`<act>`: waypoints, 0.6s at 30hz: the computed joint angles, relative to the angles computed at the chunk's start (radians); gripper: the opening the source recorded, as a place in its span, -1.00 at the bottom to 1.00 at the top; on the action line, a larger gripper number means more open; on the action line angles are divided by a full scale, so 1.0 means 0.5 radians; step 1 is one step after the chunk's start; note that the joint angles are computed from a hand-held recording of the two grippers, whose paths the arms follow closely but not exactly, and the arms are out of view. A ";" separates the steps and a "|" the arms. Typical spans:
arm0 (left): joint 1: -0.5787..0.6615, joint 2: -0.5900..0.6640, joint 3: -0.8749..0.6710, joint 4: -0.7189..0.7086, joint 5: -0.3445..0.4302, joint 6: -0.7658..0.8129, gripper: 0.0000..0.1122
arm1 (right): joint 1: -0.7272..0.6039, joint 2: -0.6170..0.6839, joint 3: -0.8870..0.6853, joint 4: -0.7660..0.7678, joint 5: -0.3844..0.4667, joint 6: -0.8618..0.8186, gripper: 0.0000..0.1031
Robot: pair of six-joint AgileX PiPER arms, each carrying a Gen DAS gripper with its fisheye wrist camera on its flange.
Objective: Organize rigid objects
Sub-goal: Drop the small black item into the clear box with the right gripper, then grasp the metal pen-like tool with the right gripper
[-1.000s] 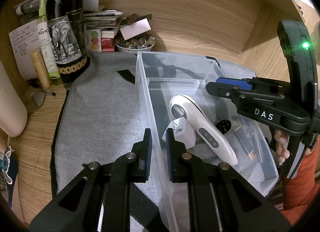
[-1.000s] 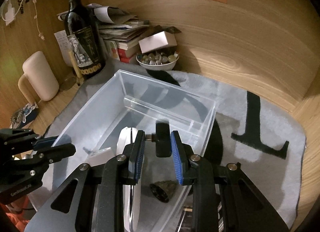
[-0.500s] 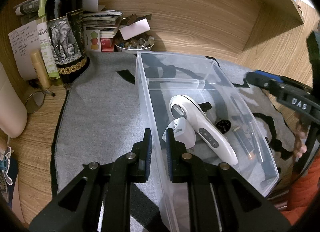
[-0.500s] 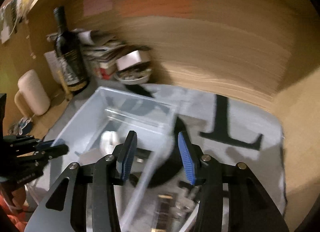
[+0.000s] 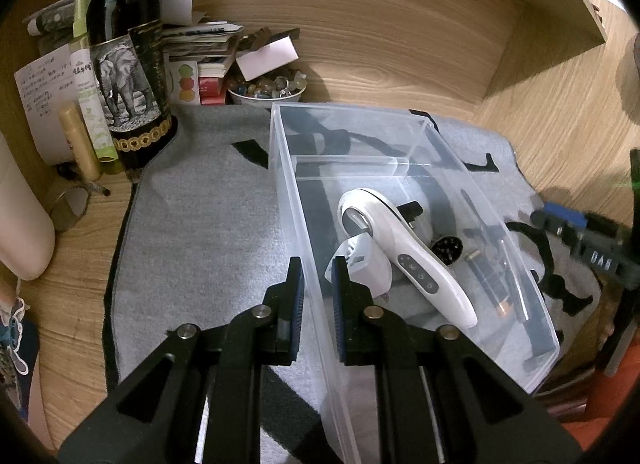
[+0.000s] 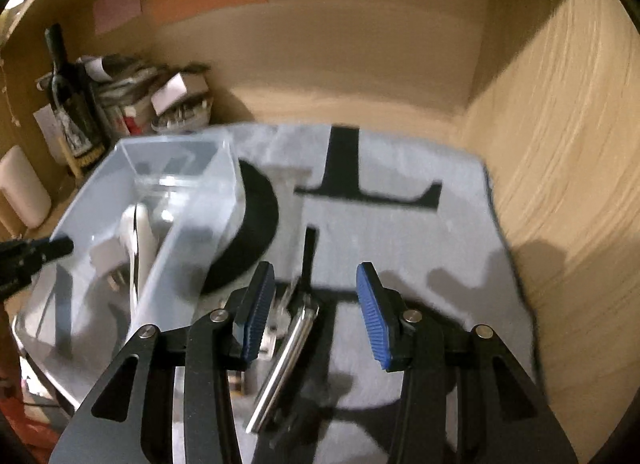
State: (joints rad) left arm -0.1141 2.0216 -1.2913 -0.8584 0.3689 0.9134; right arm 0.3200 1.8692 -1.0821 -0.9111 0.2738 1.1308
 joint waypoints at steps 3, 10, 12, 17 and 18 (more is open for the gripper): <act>0.004 -0.001 -0.002 0.008 0.006 -0.004 -0.79 | -0.012 0.050 0.019 0.233 -0.047 -0.208 -0.24; 0.005 0.001 -0.003 -0.002 0.009 0.003 -0.79 | -0.087 0.249 -0.079 1.011 -0.018 -0.940 -0.29; 0.007 -0.001 0.000 -0.006 0.009 0.011 -0.79 | -0.100 0.271 -0.078 1.046 -0.049 -0.978 -0.35; 0.010 -0.001 0.000 -0.015 0.012 0.020 -0.79 | -0.107 0.289 -0.096 1.028 -0.058 -0.968 -0.61; 0.010 -0.001 0.000 -0.015 0.012 0.020 -0.79 | -0.099 0.292 -0.097 0.946 -0.055 -0.890 -0.64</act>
State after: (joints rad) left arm -0.1089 2.0213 -1.2912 -0.8660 0.3748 0.9236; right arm 0.2704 2.0151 -1.1306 -0.4383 0.2462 0.6859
